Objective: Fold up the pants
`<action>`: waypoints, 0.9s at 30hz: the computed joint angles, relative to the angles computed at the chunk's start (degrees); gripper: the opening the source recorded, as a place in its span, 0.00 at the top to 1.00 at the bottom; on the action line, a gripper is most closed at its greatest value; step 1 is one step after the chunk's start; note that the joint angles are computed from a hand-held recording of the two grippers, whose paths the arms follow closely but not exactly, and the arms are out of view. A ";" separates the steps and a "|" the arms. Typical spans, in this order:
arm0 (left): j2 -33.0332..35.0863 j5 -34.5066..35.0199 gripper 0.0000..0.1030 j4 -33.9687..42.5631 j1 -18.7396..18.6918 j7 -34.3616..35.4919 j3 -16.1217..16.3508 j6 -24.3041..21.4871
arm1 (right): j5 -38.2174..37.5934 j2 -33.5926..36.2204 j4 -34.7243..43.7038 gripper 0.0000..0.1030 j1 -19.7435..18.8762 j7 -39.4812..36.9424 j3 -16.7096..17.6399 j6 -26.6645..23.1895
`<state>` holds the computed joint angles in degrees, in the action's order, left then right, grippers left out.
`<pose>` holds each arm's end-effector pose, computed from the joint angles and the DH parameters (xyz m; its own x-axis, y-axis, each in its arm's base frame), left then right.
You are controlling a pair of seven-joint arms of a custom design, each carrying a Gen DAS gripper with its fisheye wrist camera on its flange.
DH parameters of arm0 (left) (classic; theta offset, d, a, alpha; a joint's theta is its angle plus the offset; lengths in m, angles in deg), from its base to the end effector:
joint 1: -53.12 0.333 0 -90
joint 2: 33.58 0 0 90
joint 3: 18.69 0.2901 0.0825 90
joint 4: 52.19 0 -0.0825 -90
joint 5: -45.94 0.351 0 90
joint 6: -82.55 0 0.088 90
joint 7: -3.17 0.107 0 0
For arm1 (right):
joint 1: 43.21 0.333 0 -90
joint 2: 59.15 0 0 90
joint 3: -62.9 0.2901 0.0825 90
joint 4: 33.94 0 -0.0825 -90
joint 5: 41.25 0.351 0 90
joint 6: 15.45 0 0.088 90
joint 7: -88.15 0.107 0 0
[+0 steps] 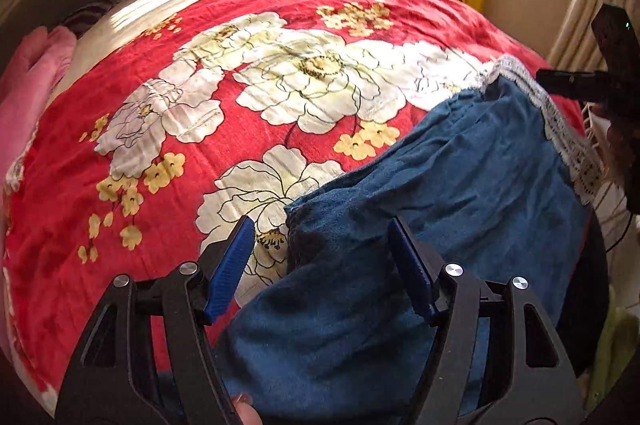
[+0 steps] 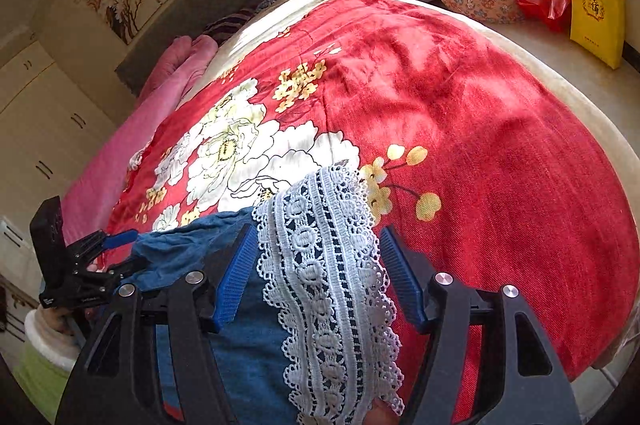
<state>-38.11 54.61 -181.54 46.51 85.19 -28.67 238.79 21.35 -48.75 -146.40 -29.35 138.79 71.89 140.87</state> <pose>0.5015 -0.1567 0.4495 -0.2533 -0.9652 -0.0651 -0.8146 0.2491 -0.5239 0.5621 0.1962 0.4248 0.3194 -0.7956 -0.5147 -0.8207 0.0393 -0.5701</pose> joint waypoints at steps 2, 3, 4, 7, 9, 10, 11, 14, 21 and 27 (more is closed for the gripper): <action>1.84 -7.12 0.73 1.36 -0.70 4.76 0.74 -0.62 | 0.47 -0.33 -0.50 0.39 0.02 -0.70 0.18 -0.20; 2.31 -11.19 0.85 1.68 -0.85 6.64 1.00 -0.24 | 0.04 -0.53 -0.80 0.39 0.16 -0.95 0.16 -0.44; 2.53 -14.77 0.92 1.76 0.03 7.74 0.30 0.47 | -1.56 -0.89 -1.38 0.44 0.64 -0.33 0.01 0.09; 2.96 -37.99 0.97 2.51 -0.82 17.98 2.43 1.96 | -5.15 -2.18 -3.83 0.67 1.70 0.29 -0.11 3.35; 3.56 -44.37 0.97 3.01 0.00 19.77 2.68 1.86 | -7.83 -2.35 -4.95 0.67 2.36 1.36 -0.29 5.35; 3.91 -45.48 0.97 3.04 0.24 20.34 2.49 2.49 | -10.21 -2.17 -5.56 0.68 2.86 3.21 -0.52 6.76; 4.08 -44.97 0.97 2.83 0.42 19.85 2.20 3.17 | -14.31 -1.85 -6.29 0.68 3.60 6.49 -1.07 8.54; 4.70 -42.01 0.97 1.93 0.53 16.15 1.38 7.11 | -16.09 -0.57 -7.23 0.69 2.75 7.67 0.36 12.01; 4.10 -41.88 0.95 0.21 0.87 15.41 0.30 10.12 | -4.71 -2.58 -5.35 0.39 -1.58 -0.82 3.42 6.80; 2.35 -43.06 0.85 0.16 -0.37 17.35 1.21 9.51 | -4.67 5.22 8.64 0.30 -1.88 2.62 -0.87 -5.70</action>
